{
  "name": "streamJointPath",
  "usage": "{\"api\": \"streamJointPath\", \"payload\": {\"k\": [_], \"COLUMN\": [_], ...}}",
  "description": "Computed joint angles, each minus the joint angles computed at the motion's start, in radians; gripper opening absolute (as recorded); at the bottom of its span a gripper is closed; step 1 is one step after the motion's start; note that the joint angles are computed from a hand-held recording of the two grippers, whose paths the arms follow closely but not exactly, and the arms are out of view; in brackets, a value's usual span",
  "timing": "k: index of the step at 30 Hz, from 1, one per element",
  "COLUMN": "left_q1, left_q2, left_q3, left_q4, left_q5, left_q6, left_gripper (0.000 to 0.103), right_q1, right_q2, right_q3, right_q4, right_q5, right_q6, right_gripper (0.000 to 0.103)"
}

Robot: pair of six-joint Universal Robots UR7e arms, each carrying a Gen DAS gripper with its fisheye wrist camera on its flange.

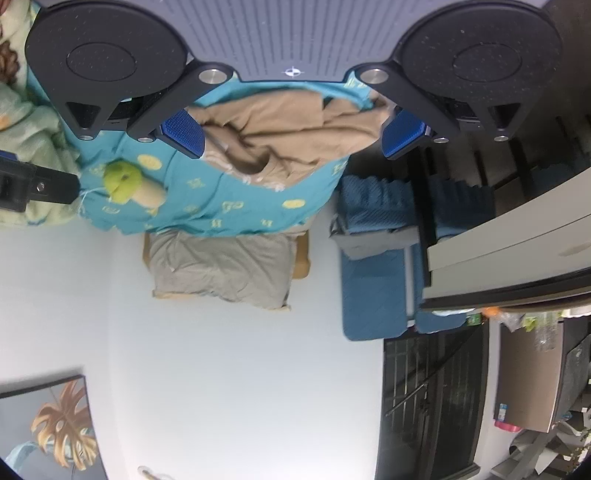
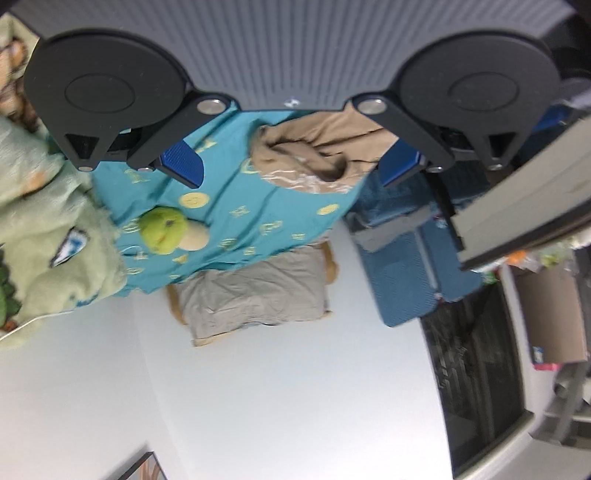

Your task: Fold clothes

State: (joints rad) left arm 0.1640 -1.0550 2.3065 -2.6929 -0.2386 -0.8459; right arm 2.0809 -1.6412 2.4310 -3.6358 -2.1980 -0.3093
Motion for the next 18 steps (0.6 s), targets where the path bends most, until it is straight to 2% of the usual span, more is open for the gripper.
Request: {"api": "streamJointPath", "payload": {"k": [2, 3, 4, 5, 6, 7, 8, 9, 10, 12, 18], "left_q1": [0.028, 0.048, 0.068, 0.091, 0.115, 0.143, 0.172, 0.2, 0.229, 0.287, 0.455], "left_q2": [0.038, 0.058, 0.078, 0.106, 0.133, 0.16, 0.186, 0.211, 0.235, 0.285, 0.455], "left_q3": [-0.022, -0.036, -0.052, -0.068, -0.088, -0.111, -0.131, -0.152, -0.175, -0.232, -0.467], "left_q4": [-0.123, -0.174, -0.221, -0.292, -0.352, -0.401, -0.462, -0.514, -0.557, -0.628, -0.75], "left_q5": [-0.018, -0.032, -0.046, -0.059, -0.073, -0.085, -0.1, -0.116, -0.132, -0.155, -0.212], "left_q6": [0.127, 0.19, 0.251, 0.332, 0.406, 0.479, 0.553, 0.623, 0.686, 0.793, 1.106], "left_gripper": [0.103, 0.103, 0.103, 0.103, 0.102, 0.101, 0.101, 0.1, 0.1, 0.099, 0.089], "right_q1": [-0.003, 0.004, 0.012, 0.01, 0.003, -0.005, -0.013, -0.021, -0.036, -0.073, -0.243], "right_q2": [-0.022, -0.019, -0.014, -0.02, -0.024, -0.027, -0.019, -0.011, -0.005, -0.001, -0.022], "right_q3": [-0.028, -0.055, -0.083, -0.109, -0.132, -0.156, -0.172, -0.186, -0.19, -0.186, -0.12], "right_q4": [0.071, 0.108, 0.146, 0.203, 0.252, 0.298, 0.303, 0.303, 0.292, 0.272, 0.319], "right_q5": [0.012, -0.008, -0.03, -0.028, -0.02, -0.01, -0.007, -0.005, 0.006, 0.041, 0.222], "right_q6": [0.03, 0.038, 0.046, 0.075, 0.104, 0.132, 0.132, 0.128, 0.116, 0.104, 0.182], "right_gripper": [0.101, 0.099, 0.093, 0.083, 0.061, 0.05, 0.043, 0.028, 0.022, 0.022, 0.022]}}
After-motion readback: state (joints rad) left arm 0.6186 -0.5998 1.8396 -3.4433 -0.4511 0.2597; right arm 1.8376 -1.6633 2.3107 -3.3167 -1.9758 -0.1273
